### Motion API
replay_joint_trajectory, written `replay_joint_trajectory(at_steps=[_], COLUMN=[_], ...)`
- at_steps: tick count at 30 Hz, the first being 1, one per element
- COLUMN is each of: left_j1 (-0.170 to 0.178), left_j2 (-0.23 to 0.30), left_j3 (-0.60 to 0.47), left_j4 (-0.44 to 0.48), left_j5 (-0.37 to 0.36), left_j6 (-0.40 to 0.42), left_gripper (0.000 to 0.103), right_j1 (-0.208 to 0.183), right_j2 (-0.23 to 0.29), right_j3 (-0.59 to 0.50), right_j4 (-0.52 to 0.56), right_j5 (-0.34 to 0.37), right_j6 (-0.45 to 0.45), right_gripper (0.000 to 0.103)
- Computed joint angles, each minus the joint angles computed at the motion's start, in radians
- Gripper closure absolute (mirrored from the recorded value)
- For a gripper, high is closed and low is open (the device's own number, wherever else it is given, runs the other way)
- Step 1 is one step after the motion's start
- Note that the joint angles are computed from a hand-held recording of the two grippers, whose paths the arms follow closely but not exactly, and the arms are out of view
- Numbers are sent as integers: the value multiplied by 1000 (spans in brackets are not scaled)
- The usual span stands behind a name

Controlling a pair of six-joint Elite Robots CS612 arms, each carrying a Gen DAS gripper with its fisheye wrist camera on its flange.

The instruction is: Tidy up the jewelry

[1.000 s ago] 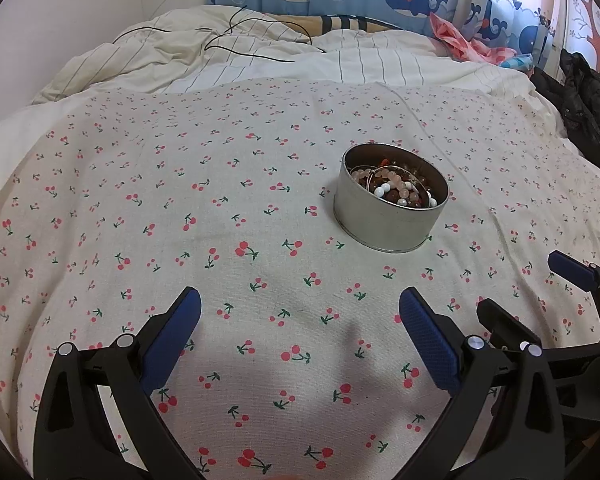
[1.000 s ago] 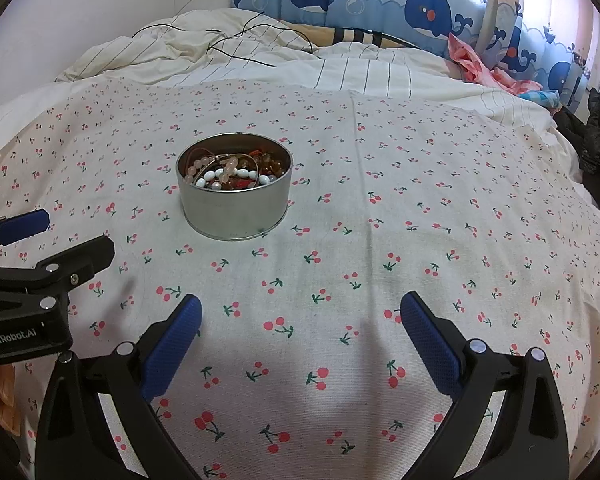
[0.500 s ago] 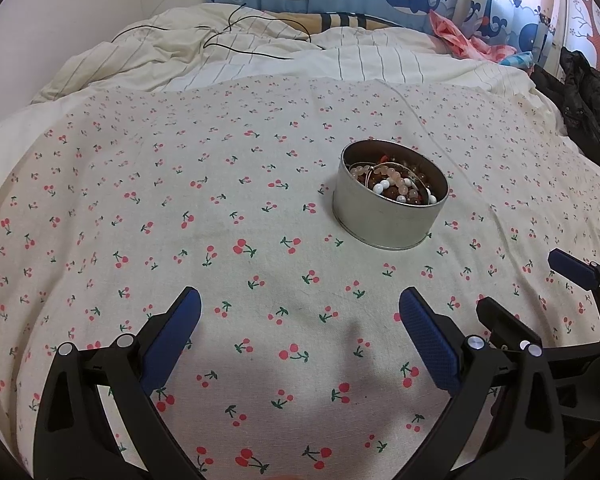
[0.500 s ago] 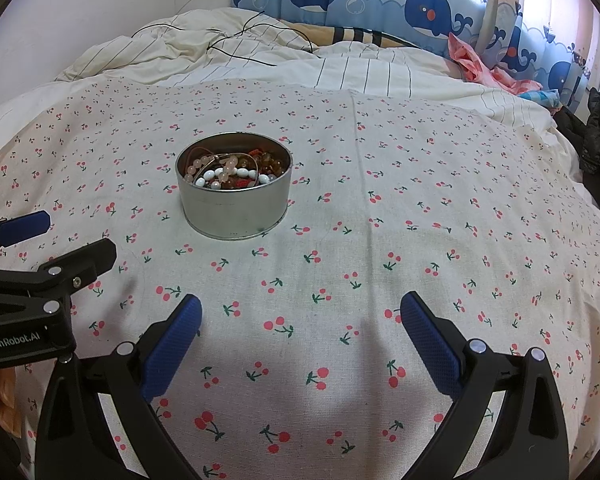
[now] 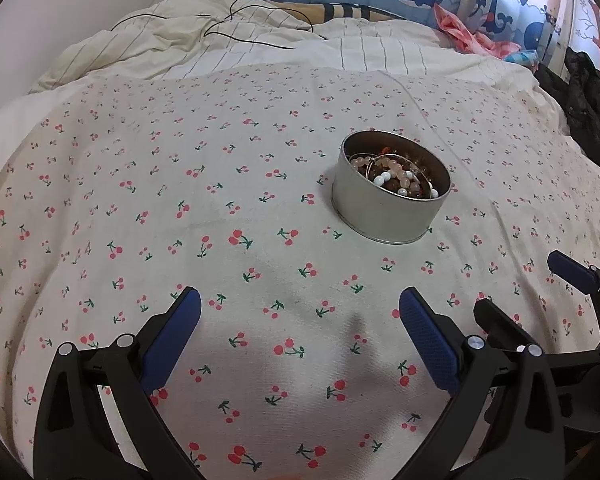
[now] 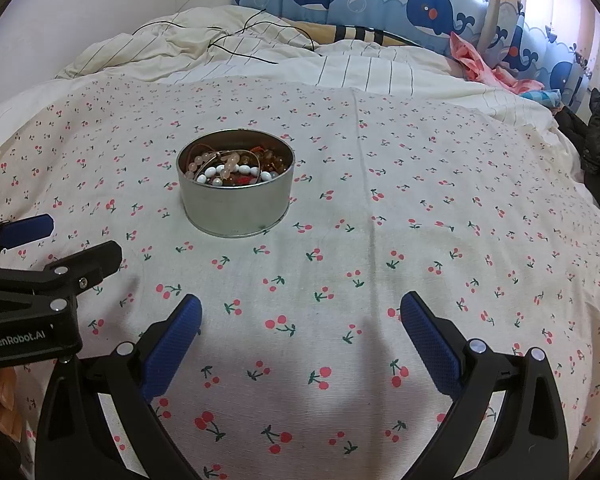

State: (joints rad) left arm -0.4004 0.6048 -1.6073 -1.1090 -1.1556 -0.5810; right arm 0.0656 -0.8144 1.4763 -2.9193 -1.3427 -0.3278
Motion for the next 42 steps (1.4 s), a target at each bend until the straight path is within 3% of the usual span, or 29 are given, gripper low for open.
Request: replay_joint_trajectory(at_steps=[27, 30, 34, 42], left_j1=[4, -8, -2, -7], left_j2=[-3, -1, -2, -6], left_j3=[-6, -12, -10, -6], left_j4=[13, 10, 0, -1], left_j5=[-17, 42, 9, 23], left_j6=[-35, -10, -4, 24], left_gripper=[8, 8, 8, 8], right_j1=[0, -3, -5, -6], right_j2=[3, 3, 1, 0], right_j3=[-4, -3, -2, -4], right_j4=[14, 14, 6, 10], right_j5=[4, 11, 12, 11], right_j6=[3, 17, 21, 17], right_gripper=[8, 8, 8, 8])
